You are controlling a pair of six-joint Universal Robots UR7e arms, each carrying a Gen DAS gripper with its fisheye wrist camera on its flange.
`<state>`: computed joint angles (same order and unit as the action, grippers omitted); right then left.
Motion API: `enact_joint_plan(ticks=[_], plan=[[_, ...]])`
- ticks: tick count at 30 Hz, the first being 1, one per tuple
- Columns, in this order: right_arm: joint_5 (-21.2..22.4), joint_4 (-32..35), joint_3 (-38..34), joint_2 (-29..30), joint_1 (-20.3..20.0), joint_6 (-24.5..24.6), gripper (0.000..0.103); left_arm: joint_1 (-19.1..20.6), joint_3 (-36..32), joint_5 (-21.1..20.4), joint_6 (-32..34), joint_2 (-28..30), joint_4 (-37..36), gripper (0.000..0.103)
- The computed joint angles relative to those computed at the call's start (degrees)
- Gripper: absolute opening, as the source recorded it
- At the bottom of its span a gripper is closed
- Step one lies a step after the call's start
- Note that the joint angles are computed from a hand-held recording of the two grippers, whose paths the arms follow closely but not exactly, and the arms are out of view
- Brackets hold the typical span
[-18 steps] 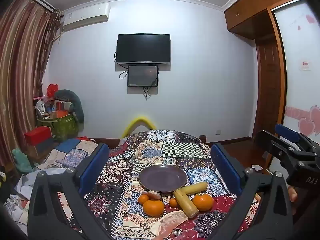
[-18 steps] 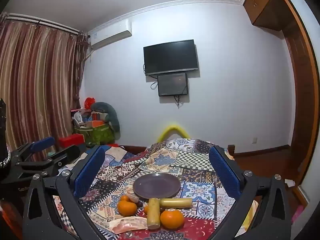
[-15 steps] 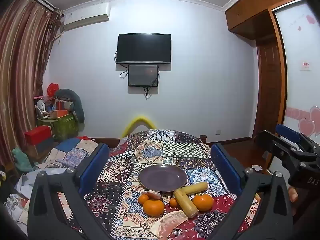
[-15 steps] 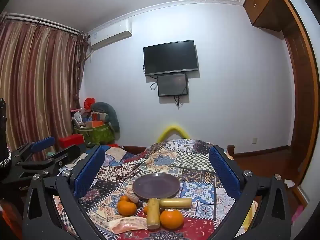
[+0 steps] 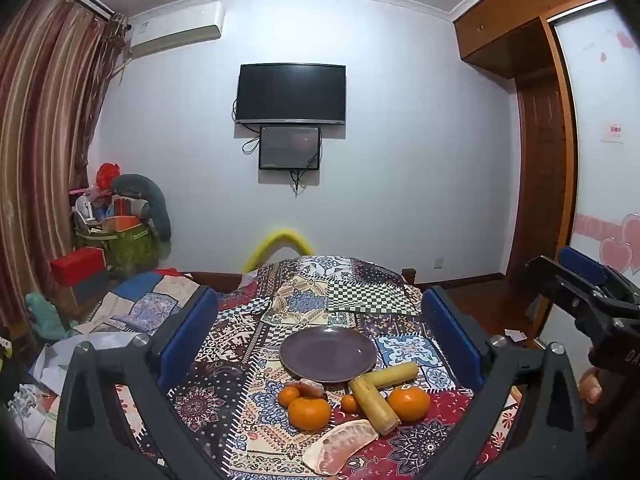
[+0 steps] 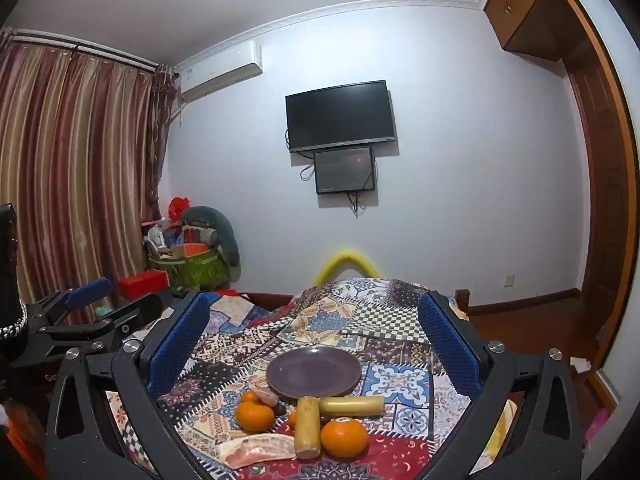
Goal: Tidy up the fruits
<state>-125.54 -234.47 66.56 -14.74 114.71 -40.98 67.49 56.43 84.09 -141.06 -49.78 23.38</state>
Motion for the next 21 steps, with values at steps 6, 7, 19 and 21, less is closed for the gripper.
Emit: enact_joint_plan(ticks=[6,7,19,21], plan=[[-0.26,0.40,-0.65,0.40,0.10,-0.11,0.103,-0.04,-0.22,-0.16,-0.19,0.17,0.27,0.103],[-0.32,0.44,-0.67,0.41,0.14,-0.13,0.103,-0.07,-0.21,-0.24,-0.27,0.17,0.28,0.103],[-0.29,0.85,-0.61,0.35,0.19,-0.17,0.103,0.30,-1.64,-0.32,-0.61,1.02,0.99,0.103],[-0.12,0.64,-0.59,0.41,0.13,-0.16,0.103,0.15,-1.54,-0.36,-0.68,0.85,1.10,0.103]])
